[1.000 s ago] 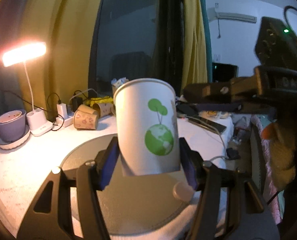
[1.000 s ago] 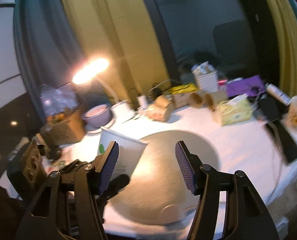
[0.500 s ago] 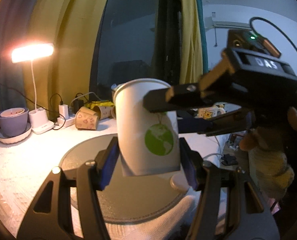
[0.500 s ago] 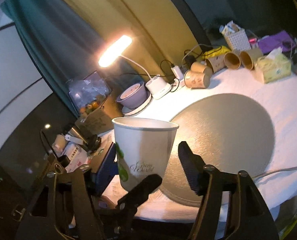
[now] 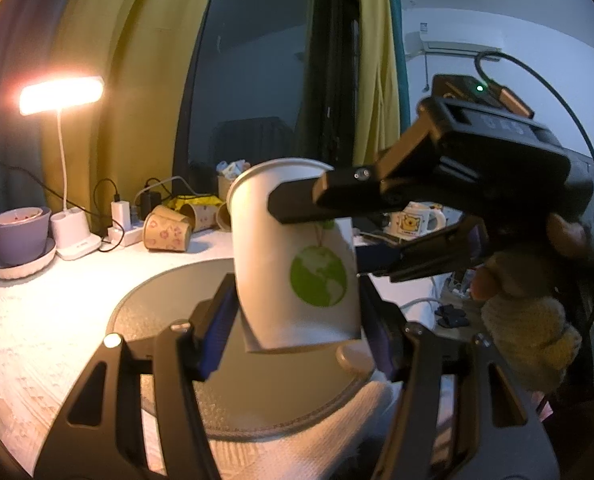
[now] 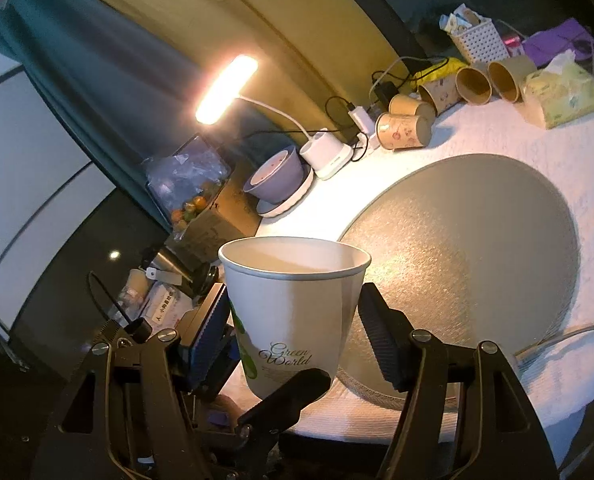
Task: Flip cup upright
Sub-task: 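Carry the cup over the mat and rotate it upright with the left gripper, then lower the upright cup onto the grey mat and open the left gripper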
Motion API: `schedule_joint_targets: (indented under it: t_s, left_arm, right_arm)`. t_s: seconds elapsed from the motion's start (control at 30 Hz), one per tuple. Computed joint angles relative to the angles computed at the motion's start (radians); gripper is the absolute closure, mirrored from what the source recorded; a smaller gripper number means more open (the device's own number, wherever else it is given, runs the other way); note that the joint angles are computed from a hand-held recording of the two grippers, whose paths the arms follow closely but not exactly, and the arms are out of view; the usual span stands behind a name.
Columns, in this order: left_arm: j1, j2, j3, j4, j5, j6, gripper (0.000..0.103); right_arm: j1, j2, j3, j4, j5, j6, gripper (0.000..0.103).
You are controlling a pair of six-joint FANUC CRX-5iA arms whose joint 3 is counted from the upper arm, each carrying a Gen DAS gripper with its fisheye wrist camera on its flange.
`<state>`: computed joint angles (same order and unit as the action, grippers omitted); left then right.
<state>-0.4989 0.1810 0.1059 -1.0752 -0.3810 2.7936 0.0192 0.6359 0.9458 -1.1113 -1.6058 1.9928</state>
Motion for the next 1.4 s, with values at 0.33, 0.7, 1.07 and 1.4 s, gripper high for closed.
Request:
schedule_joint_targets:
  t_s: [0.33, 0.7, 1.07, 1.4]
  left_arm:
    - [0.014, -0.002, -0.010, 0.035, 0.035, -0.036, 0.037]
    - [0.075, 0.002, -0.026, 0.242, 0.073, -0.221, 0.017]
    - [0.137, 0.004, -0.049, 0.457, 0.069, -0.380, 0.017]
    - [0.202, 0.000, -0.065, 0.605, 0.027, -0.411, 0.017]
  right_arm:
    - [-0.008, 0.008, 0.008, -0.022, -0.009, -0.008, 0.034]
    - [0.006, -0.084, -0.109, 0.069, 0.175, 0.091, 0.034]
    - [0.029, -0.166, -0.223, 0.165, 0.350, 0.172, 0.034]
    - [0.080, -0.259, -0.379, 0.284, 0.579, 0.268, 0.034]
